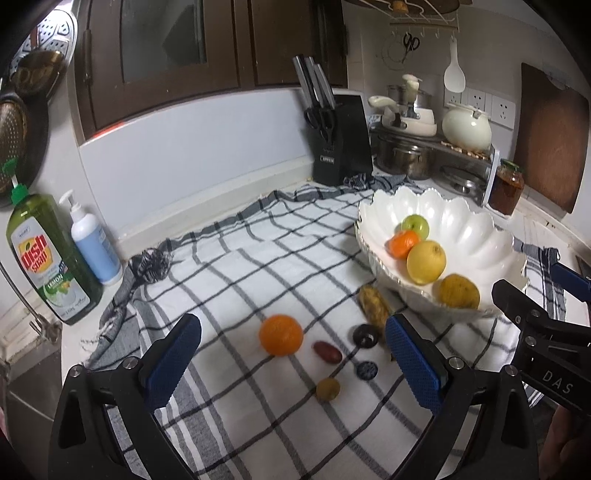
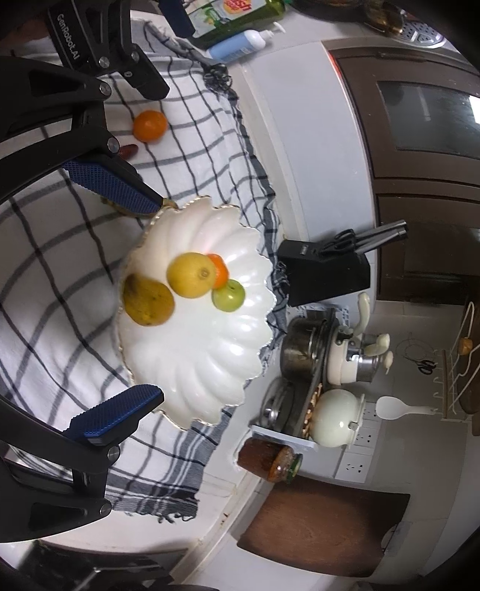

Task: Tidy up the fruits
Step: 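Withdraw both tools from the bowl toward the remaining fruits, then grasp the small brown fruit with the left tool while the right tool grasps the dark plum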

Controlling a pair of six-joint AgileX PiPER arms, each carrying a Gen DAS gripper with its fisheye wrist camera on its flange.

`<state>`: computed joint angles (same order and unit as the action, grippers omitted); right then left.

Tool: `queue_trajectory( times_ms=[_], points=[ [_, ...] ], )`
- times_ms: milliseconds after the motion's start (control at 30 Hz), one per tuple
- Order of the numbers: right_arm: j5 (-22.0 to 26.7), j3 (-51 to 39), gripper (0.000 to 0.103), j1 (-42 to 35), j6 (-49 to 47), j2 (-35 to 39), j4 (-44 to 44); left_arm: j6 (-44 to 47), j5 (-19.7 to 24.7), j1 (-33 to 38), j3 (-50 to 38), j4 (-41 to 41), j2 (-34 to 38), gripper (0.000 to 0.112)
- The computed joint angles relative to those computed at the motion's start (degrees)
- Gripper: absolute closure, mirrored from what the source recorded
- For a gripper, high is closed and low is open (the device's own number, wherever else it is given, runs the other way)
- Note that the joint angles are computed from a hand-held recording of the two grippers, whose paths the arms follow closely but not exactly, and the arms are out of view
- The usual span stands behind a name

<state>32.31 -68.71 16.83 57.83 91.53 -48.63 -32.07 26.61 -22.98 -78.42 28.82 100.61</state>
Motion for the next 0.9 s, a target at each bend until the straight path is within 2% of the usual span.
queue_trajectory(
  times_ms=[200, 600, 800, 900],
  points=[
    [-1.28, 3.56, 0.009, 0.5, 4.21, -0.32, -2.6, -2.36, -2.29, -0.37, 3.56, 2.54, 0.31, 0.023],
    [-5.75, 8.57, 0.009, -0.38, 8.77, 1.84, -3.82, 5.04, -4.22, -0.23, 4.36, -4.36, 5.79, 0.052],
    [-7.6, 8.73, 0.009, -1.63, 7.22, 3.58, -1.64, 8.73, -3.79, -0.21, 2.9, -7.99, 8.87, 0.061],
    [-8.11, 8.56, 0.009, -2.1, 6.37, 4.27, -0.83, 9.68, -3.49, -0.29, 2.23, -8.63, 9.84, 0.071]
  ],
)
